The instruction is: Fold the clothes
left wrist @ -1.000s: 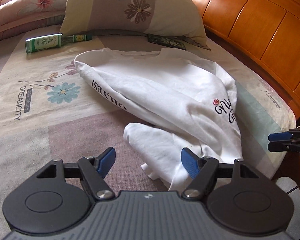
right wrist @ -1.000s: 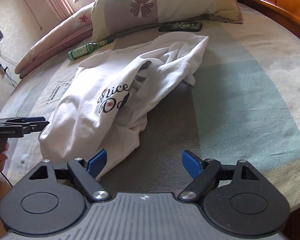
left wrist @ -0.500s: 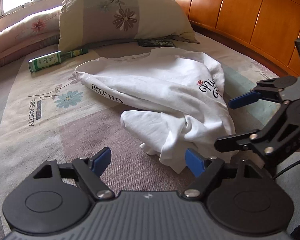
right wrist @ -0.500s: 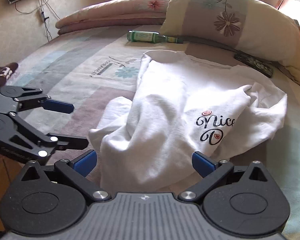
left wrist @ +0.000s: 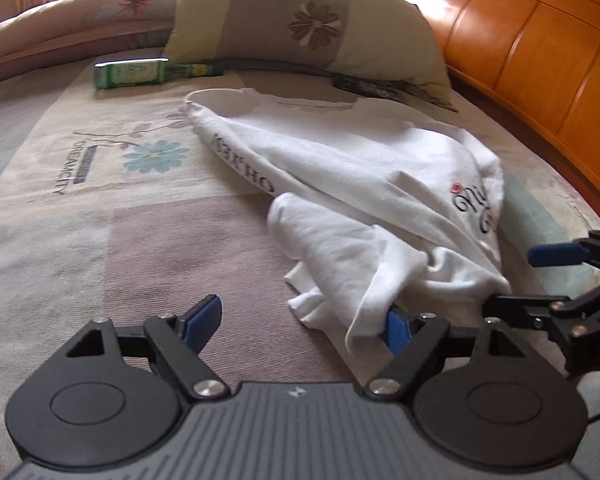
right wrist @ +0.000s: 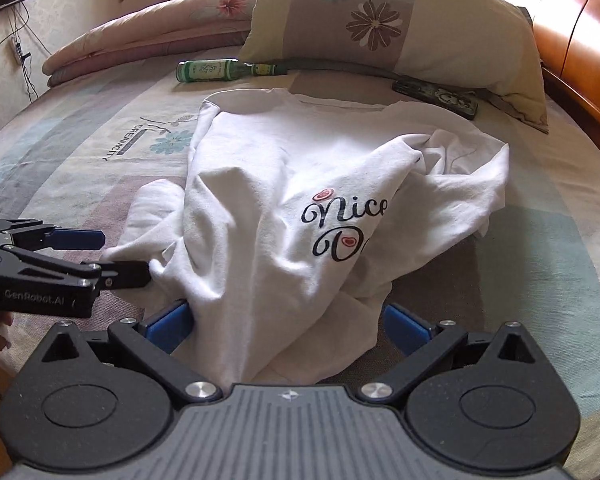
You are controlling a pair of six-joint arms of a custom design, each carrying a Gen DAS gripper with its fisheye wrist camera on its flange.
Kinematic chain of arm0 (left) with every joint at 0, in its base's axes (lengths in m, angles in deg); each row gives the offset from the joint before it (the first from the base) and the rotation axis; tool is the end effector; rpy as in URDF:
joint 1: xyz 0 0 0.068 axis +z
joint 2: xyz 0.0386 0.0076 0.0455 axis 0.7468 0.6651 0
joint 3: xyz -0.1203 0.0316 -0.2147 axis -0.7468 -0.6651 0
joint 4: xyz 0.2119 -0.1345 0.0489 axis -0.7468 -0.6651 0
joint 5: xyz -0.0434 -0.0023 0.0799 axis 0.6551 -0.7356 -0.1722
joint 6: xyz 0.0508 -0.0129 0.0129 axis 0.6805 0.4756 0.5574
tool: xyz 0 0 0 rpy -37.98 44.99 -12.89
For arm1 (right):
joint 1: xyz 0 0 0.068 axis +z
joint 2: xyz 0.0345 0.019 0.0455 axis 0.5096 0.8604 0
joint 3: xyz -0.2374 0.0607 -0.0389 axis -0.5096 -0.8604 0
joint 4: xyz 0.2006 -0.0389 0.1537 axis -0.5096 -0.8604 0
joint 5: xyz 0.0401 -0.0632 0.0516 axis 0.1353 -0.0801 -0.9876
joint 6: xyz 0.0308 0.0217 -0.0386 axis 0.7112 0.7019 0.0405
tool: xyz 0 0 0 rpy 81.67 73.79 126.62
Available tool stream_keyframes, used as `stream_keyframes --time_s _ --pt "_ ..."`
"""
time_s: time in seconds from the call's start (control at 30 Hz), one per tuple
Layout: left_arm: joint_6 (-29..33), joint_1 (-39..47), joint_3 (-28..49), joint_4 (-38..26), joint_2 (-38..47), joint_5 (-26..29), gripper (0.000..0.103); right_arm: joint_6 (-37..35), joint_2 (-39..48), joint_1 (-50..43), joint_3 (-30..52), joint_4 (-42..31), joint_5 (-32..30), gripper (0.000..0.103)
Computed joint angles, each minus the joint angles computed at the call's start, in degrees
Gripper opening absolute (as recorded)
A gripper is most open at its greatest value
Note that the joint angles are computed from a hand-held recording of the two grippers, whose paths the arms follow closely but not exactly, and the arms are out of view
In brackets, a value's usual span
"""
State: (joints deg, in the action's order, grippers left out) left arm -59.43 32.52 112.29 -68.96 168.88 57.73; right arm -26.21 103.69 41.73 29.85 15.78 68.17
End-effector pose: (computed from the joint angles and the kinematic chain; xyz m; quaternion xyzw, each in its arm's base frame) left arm 0.3179 -0.0915 0.0914 0.0296 0.9248 -0.1114 0.3626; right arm 0.3041 0.0639 0.1266 -0.1228 0.9272 0.0857 0.3434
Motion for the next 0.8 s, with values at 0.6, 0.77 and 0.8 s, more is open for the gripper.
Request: stream_keyframes --time_s 0.6,0.77,0.8 --pt "-6.6 5.6 -3.9 3.4 -4.1 -17.7 0.083 0.0 -7.6 1.5 -5.1 3.3 3.3 0.103" --pt "-4.5 10.6 -4.1 2.5 -4.5 -14.1 0.082 0.3 -8.4 0.9 -5.2 3.5 2.5 0.103" --pt "-4.0 11.1 -4.1 2.4 -4.4 -12.9 0.082 0.4 -8.3 0.8 -5.2 3.4 2.5 0.103"
